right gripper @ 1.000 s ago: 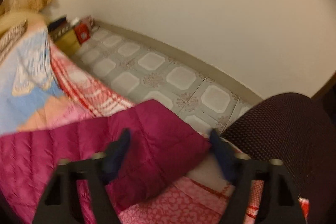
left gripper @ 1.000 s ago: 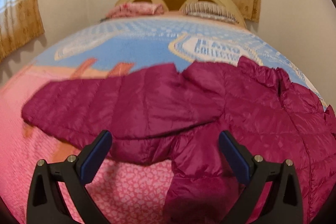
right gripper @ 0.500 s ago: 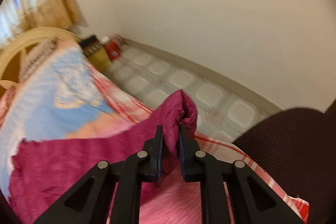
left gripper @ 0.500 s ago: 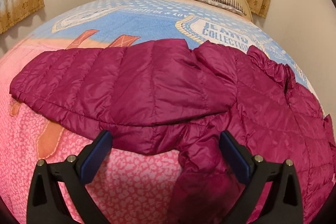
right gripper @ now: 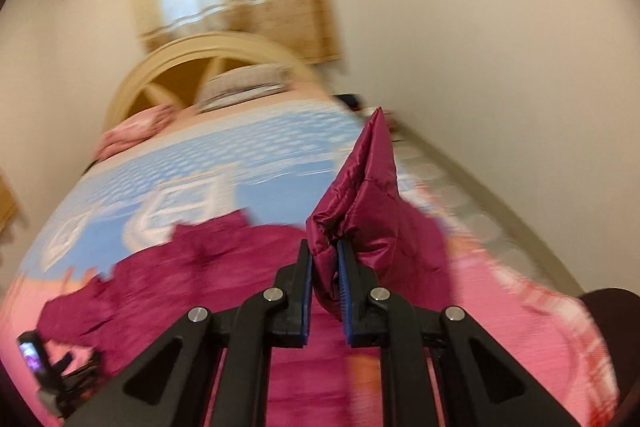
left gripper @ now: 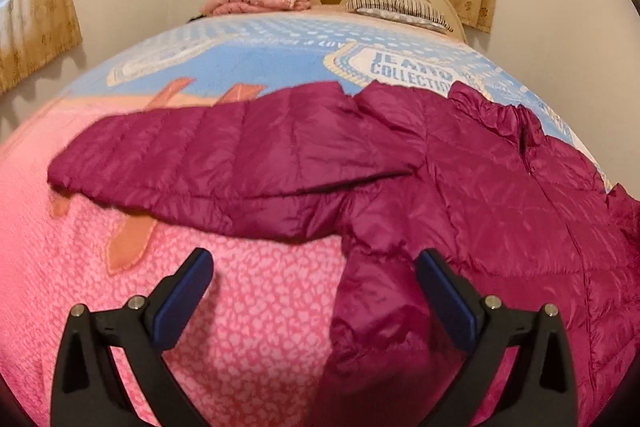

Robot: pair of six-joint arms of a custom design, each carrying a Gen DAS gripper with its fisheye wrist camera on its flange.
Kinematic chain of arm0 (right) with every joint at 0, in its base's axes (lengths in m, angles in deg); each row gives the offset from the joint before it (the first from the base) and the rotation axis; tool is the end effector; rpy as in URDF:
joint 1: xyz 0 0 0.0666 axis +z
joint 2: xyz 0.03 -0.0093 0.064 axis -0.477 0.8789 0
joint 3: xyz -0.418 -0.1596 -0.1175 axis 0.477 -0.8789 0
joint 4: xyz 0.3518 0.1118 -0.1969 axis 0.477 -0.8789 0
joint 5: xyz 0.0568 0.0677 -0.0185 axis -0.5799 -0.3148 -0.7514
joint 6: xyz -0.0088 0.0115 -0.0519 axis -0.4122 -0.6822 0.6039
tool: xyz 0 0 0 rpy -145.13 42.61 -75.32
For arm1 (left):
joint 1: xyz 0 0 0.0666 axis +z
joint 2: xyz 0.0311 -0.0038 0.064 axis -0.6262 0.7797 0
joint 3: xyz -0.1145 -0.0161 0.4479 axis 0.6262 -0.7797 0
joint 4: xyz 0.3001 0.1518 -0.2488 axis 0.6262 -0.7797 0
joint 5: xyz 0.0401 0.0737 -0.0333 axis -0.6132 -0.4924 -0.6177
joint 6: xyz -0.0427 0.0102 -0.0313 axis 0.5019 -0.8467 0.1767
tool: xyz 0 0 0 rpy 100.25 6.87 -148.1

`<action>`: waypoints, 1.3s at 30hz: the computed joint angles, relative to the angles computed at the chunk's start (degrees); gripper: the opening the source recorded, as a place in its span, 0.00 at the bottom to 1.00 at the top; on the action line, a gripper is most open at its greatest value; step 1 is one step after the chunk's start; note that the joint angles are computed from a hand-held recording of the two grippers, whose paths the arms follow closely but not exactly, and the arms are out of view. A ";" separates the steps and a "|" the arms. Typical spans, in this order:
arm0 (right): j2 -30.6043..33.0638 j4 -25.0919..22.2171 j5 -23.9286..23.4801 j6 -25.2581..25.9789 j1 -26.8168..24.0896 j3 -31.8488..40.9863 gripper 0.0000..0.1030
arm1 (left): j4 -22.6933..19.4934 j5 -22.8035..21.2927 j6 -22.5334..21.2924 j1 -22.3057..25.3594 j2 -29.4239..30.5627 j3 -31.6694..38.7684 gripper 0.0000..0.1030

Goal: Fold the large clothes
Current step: 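Fold the held sleeve across the jacket body with the right tool, release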

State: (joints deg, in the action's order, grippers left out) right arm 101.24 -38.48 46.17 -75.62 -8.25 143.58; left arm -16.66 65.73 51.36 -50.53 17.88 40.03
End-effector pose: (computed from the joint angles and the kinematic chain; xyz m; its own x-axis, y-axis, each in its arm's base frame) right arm 0.4538 0.1523 0.6221 -0.5345 0.2080 -0.8192 0.2018 0.9726 0.1152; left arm 0.5284 -0.1034 0.4020 -0.6906 -0.1900 -0.6978 -0.1723 0.9803 -0.0965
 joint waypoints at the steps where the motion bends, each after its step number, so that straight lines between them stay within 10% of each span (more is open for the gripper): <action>1: 1.30 1.23 -0.88 0.55 1.34 0.24 0.11 | 0.19 0.70 0.80 0.28 -0.07 -0.20 1.00; 6: 7.02 4.65 -4.98 1.71 7.37 1.35 0.11 | 1.42 6.71 4.59 2.48 -0.03 -0.99 1.00; 21: 23.90 10.70 -19.95 -2.63 13.40 6.38 0.12 | 1.82 5.84 4.23 2.05 0.00 -1.24 1.00; 26: 26.08 12.09 -37.22 -9.22 11.05 7.31 0.65 | 1.77 6.18 3.95 2.17 0.08 -1.25 1.00; 31: 20.34 21.30 -31.70 -11.73 10.52 0.67 0.64 | 1.63 6.15 3.85 2.08 0.25 -1.03 1.00; 34: 21.02 13.23 -20.57 -10.93 10.35 3.16 0.27 | 1.49 5.94 3.62 1.97 0.39 -0.84 1.00; 39: 26.03 6.03 -22.33 -9.77 10.78 7.39 0.20 | 1.48 6.00 3.60 1.97 0.46 -0.79 1.00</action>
